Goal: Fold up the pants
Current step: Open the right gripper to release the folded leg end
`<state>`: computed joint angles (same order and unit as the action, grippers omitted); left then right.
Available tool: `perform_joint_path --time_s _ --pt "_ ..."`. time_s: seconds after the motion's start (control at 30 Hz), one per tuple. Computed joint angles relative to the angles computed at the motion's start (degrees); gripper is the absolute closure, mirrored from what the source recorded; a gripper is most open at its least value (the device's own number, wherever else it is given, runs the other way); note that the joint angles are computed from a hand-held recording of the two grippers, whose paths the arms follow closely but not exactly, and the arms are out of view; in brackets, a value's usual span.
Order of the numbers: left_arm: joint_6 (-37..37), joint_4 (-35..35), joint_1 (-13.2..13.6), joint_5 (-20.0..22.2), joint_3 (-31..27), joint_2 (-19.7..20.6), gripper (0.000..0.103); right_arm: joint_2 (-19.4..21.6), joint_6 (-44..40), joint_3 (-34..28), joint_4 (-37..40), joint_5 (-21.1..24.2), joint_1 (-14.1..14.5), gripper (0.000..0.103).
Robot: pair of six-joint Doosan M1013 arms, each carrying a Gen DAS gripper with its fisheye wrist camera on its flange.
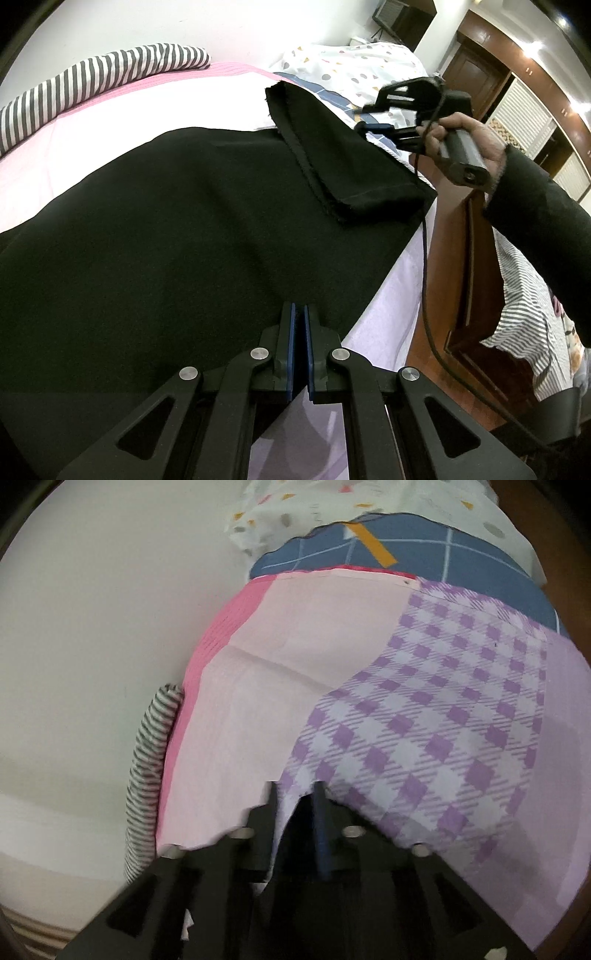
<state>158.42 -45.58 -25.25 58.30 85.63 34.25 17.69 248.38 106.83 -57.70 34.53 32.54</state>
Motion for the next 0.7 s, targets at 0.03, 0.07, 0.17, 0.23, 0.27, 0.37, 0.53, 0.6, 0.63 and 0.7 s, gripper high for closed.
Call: perform_joint_path --time_s 0.03,0.07,0.17,0.23,0.27,0.37,0.53,0.6,0.63,0.7 --pt "0.04 -0.11 0.01 0.01 0.04 -0.01 0.097 0.06 -6.06 -1.05 3.45 1.05 0.16 0.056" --pt "0.10 -0.20 0.04 0.06 0.06 -0.01 0.097 0.25 -12.83 -2.32 7.01 2.67 0.53 0.056" --pt "0.09 -0.32 0.06 0.17 -0.02 0.07 0.097 0.83 -27.10 -5.05 13.52 6.74 1.85 0.058" --pt "0.08 -0.46 0.10 0.22 -0.07 0.13 0.097 1.12 -33.02 -5.77 17.01 8.17 2.69 0.062" --pt "0.07 -0.55 0.12 0.24 -0.07 0.14 0.097 1.31 -35.16 -5.95 18.18 8.10 2.97 0.063" --pt "0.13 -0.69 0.10 0.23 -0.04 0.13 0.097 2.67 -43.72 -6.79 23.33 6.81 2.96 0.068" --pt "0.02 -0.67 0.08 0.15 -0.03 0.12 0.097 3.62 -45.51 -7.60 22.71 4.85 2.87 0.070" --pt "0.20 -0.62 0.08 0.19 -0.05 0.11 0.097 4.41 -50.85 -8.93 24.99 4.82 2.49 0.070" --pt "0.00 -0.65 0.08 0.27 -0.10 0.14 0.097 4.84 -52.93 -9.57 26.23 5.00 2.36 0.070" --pt "0.00 -0.88 0.16 0.43 -0.12 0.19 0.097 5.38 -53.96 -10.14 25.83 4.50 2.24 0.070"
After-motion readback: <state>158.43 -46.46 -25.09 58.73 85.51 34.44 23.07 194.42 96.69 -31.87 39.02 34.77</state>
